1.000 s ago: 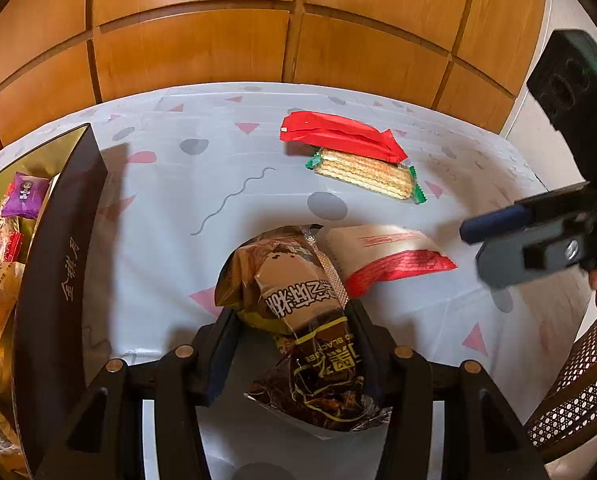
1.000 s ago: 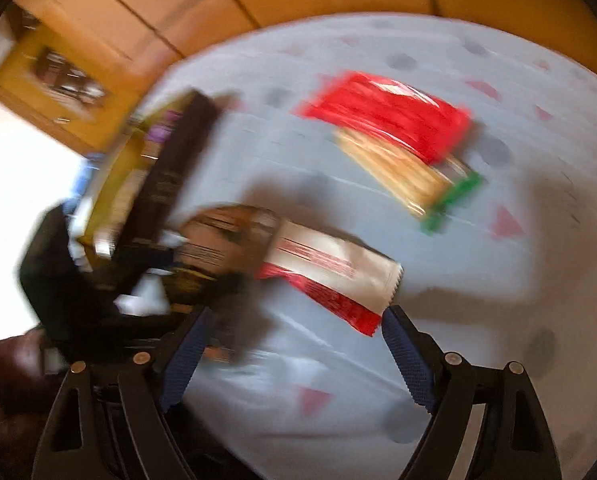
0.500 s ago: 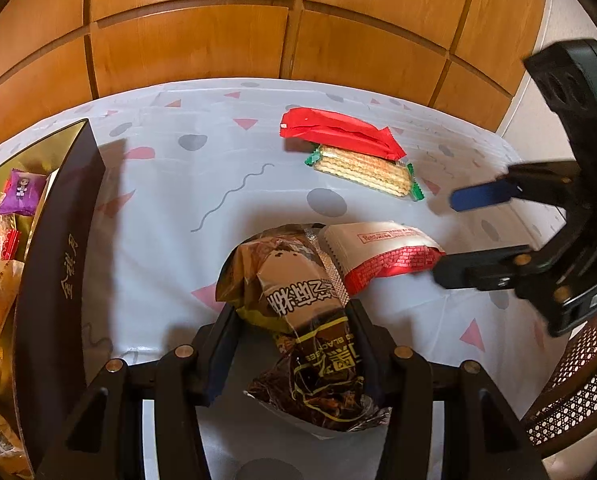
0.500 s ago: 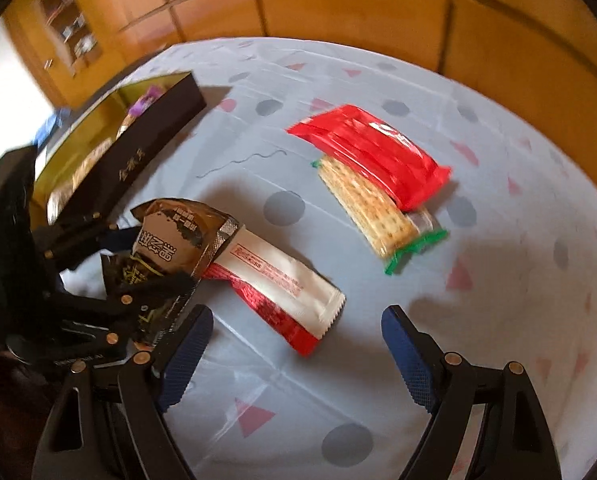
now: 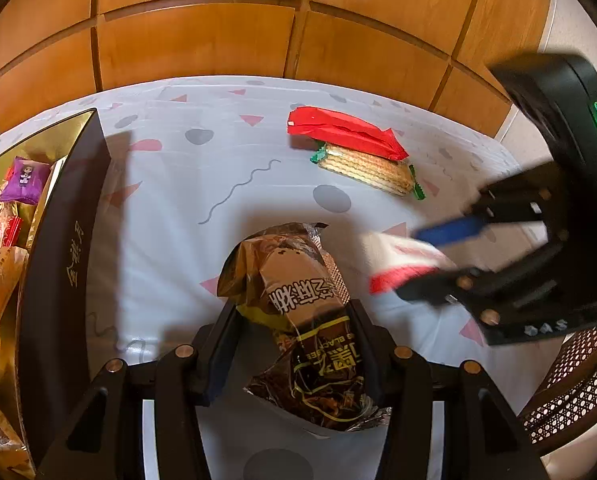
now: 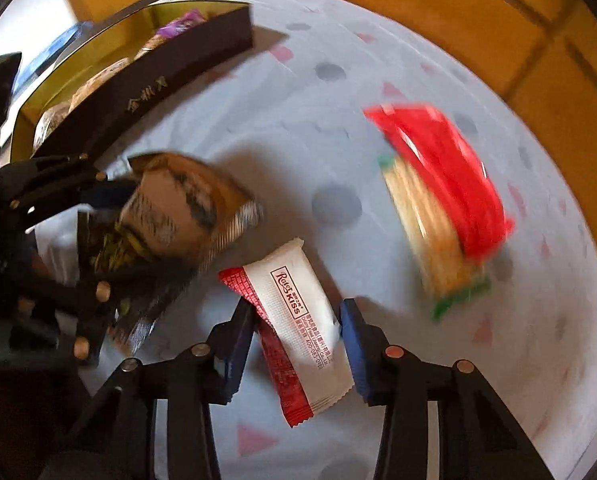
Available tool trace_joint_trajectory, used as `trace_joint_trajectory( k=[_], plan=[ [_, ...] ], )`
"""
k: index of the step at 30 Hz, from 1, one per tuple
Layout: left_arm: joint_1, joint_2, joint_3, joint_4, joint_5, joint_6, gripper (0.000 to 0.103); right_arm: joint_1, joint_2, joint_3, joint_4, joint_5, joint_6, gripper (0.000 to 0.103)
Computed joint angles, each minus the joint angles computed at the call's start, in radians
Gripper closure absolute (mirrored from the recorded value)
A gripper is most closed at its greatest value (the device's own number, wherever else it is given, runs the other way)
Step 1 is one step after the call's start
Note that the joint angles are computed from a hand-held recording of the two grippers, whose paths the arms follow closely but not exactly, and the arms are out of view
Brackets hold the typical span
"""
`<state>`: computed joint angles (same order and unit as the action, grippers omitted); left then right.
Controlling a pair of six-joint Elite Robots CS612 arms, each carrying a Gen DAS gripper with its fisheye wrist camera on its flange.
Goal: Organize snacks
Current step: 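Lift the dark snack with the left gripper while the right grasps the Rich Kiss packet, then lower the dark snack into the tin and open the left gripper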
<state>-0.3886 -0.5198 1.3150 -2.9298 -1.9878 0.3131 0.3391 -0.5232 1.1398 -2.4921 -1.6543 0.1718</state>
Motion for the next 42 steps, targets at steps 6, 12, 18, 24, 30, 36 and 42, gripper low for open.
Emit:
trace_joint_trajectory(
  k=[6, 12, 18, 24, 30, 36, 42],
  plan=[
    [-0.007, -0.009, 0.008, 0.001, 0.039, 0.020, 0.056, -0.012, -0.044, 0.139, -0.177, 0.037, 0.155, 0.056],
    [-0.013, -0.023, 0.018, 0.008, 0.073, 0.039, 0.066, -0.009, -0.046, 0.161, -0.220, 0.022, 0.134, 0.056],
    [-0.013, -0.045, 0.042, -0.004, 0.074, 0.048, 0.067, -0.003, -0.043, 0.160, -0.229, -0.003, 0.111, 0.056],
    [-0.003, -0.069, 0.060, -0.031, 0.047, 0.031, 0.067, -0.001, -0.037, 0.154, -0.243, -0.008, 0.110, 0.055],
    [0.012, -0.083, 0.060, -0.063, 0.039, -0.004, 0.067, 0.005, -0.035, 0.149, -0.239, -0.031, 0.096, 0.055],
    [0.025, -0.082, 0.044, -0.075, 0.064, -0.044, 0.067, 0.008, -0.035, 0.147, -0.239, -0.038, 0.098, 0.055],
    [0.043, -0.076, 0.026, -0.081, 0.079, -0.080, 0.067, 0.010, -0.036, 0.151, -0.246, -0.042, 0.098, 0.055]
  ],
)
